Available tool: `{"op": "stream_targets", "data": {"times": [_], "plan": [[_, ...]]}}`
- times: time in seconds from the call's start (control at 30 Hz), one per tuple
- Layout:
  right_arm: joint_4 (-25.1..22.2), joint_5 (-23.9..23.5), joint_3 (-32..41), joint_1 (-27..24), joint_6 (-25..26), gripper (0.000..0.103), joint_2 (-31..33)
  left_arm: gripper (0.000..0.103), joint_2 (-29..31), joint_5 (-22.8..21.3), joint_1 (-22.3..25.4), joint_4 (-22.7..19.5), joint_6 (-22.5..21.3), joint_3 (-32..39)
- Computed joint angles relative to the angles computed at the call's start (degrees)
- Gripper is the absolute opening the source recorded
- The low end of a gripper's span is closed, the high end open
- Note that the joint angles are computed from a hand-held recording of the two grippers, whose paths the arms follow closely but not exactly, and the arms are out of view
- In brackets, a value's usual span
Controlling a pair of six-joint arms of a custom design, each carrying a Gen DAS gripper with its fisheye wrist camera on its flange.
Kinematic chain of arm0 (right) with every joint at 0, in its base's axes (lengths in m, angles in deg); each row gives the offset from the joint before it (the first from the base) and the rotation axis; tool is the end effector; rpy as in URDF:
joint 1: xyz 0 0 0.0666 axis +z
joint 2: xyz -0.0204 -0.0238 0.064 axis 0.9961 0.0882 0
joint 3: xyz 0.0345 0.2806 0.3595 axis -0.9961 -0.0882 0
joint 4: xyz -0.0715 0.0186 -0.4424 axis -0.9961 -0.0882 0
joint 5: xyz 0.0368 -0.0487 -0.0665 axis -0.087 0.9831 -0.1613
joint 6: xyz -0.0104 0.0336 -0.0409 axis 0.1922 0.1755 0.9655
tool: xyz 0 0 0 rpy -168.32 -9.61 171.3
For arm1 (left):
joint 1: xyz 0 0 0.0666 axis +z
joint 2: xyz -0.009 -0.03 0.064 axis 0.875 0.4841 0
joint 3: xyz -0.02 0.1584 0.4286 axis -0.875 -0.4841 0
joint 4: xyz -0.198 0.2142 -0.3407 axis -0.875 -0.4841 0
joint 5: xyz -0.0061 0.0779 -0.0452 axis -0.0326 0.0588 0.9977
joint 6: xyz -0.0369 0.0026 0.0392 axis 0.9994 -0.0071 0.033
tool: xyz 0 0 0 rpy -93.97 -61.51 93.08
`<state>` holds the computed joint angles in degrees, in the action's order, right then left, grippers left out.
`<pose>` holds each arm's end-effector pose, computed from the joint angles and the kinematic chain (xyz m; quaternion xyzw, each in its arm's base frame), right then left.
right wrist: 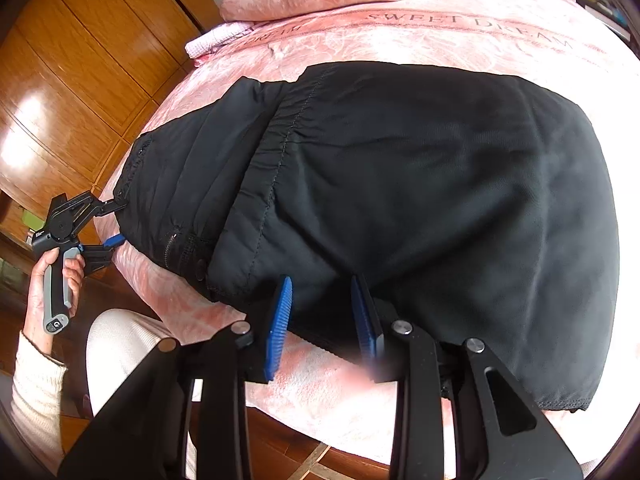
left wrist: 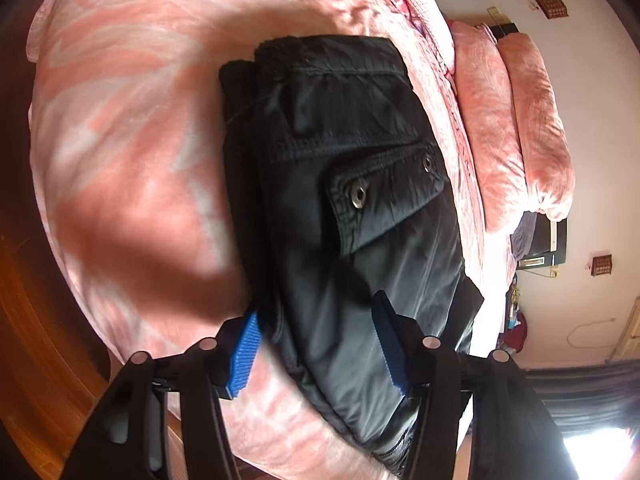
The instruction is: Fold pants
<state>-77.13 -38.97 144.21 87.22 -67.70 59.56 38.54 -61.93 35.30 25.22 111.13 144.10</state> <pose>0.6592 0.0419 0.3839 -0.1410 0.9521 0.2204 0.1583 0.5893 -0.2837 0.2986 -0.4686 0.7976 -0.3083 0.2218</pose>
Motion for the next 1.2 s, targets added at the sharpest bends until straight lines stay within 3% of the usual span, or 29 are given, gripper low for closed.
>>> {"op": "stream_targets", "data": {"times": [0.1,0.33,0.47,0.67,0.73,0.83,0.93,1.03,1.13,1.2], "plan": [[-0.2,0.6,0.2,0.1,0.6,0.032,0.2,0.047,-0.2,-0.4,0.6,2.7,1.2,-1.5],[0.2,1.8,-0.2,1.1,1.3,0.038,-0.3,0.026,1.0,-3.7,-0.1,-1.3,-2.3,1.4],[0.7,0.9,-0.3,2.0,1.7,0.038,-0.8,0.024,1.4,-4.3,-0.2,-1.3,-1.9,1.8],[-0.4,0.0,2.2,2.6,0.9,0.038,0.6,0.041,1.6,-2.0,0.4,4.7,0.3,-0.5],[-0.7,0.5,2.7,2.9,1.0,0.038,1.1,0.058,1.8,-1.5,0.6,6.6,0.4,-0.6],[-0.9,0.9,3.0,3.0,0.9,0.038,1.6,0.061,2.8,-0.6,1.0,4.3,-0.2,1.5],[-0.5,0.7,2.5,2.8,0.9,0.037,1.7,0.041,3.6,-0.1,1.2,2.3,-1.7,3.0],[-0.2,0.5,2.2,2.6,1.0,0.037,1.8,0.024,3.0,0.2,1.3,6.1,-0.1,1.2],[0.0,0.8,2.0,2.7,1.2,0.037,1.9,0.014,2.0,-1.8,0.6,9.1,2.2,-0.2],[0.4,0.7,1.8,2.6,1.3,0.037,1.9,0.013,1.5,-4.2,-0.2,9.4,1.3,0.2]]}}
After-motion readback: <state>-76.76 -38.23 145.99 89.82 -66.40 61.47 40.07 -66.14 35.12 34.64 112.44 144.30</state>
